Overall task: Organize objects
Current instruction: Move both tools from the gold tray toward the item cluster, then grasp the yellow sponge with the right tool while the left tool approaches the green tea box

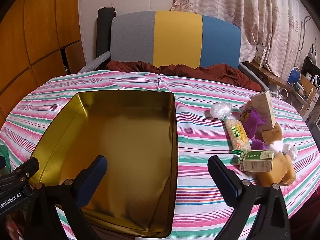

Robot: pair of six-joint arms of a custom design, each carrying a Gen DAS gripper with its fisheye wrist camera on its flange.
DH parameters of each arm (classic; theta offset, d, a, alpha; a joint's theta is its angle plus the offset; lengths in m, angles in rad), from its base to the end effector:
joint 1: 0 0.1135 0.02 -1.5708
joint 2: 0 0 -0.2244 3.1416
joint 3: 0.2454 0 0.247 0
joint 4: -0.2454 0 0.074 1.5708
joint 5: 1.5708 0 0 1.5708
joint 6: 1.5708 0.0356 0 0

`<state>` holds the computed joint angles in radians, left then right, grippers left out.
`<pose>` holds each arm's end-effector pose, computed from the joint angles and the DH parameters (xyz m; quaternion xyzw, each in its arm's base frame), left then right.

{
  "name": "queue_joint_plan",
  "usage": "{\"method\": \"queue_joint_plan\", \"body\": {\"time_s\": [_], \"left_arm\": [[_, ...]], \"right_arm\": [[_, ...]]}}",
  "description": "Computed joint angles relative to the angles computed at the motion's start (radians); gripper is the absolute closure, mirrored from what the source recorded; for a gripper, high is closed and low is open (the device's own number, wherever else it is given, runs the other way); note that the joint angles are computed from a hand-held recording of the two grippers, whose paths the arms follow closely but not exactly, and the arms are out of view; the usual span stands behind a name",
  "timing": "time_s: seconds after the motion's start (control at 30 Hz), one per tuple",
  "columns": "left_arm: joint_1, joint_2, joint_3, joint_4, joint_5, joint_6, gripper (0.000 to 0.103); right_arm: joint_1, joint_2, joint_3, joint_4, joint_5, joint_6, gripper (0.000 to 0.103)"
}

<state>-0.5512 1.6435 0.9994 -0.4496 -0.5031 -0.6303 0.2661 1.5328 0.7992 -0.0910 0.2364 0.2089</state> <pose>0.2750 -0.1489 0.1480 -0.0960 0.9380 0.0734 0.3248 0.2949 0.0717 0.1421 0.0165 0.9256 -0.0216 0.3776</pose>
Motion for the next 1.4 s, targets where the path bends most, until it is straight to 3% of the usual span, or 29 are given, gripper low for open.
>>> {"method": "queue_joint_plan", "body": {"time_s": [0.4,0.53,0.6,0.73,0.83,1.03,1.17,1.3,1.4], "left_arm": [[-0.004,0.006,0.010,-0.018,0.005,-0.011,0.000],[-0.009,-0.006,-0.009,0.010,0.024,-0.014,0.000],[-0.008,-0.021,-0.036,0.057,0.077,0.010,0.000],[0.013,-0.026,-0.083,0.157,0.292,0.020,0.000],[-0.014,-0.012,-0.092,0.201,0.349,-0.015,0.000],[-0.110,0.037,-0.035,0.220,0.342,-0.022,0.000],[-0.189,0.076,0.031,0.211,0.300,0.013,0.000],[-0.235,0.105,0.095,0.168,0.266,0.043,0.000],[-0.252,0.094,0.096,0.149,0.230,0.044,0.000]], "right_arm": [[-0.010,-0.017,-0.020,0.013,-0.024,-0.011,0.001],[-0.038,-0.076,-0.081,0.070,-0.068,-0.038,0.001],[-0.057,-0.115,-0.116,0.098,-0.087,-0.062,0.001],[-0.134,-0.179,-0.178,0.135,-0.134,-0.097,0.003],[-0.251,-0.240,-0.250,0.166,-0.195,-0.127,0.009],[-0.545,-0.277,-0.350,0.221,-0.327,-0.176,0.016],[-0.714,-0.158,-0.278,0.274,-0.468,-0.228,0.020],[-0.734,0.022,-0.146,0.282,-0.528,-0.275,0.020],[-0.701,0.071,-0.116,0.231,-0.554,-0.318,0.023]]}}
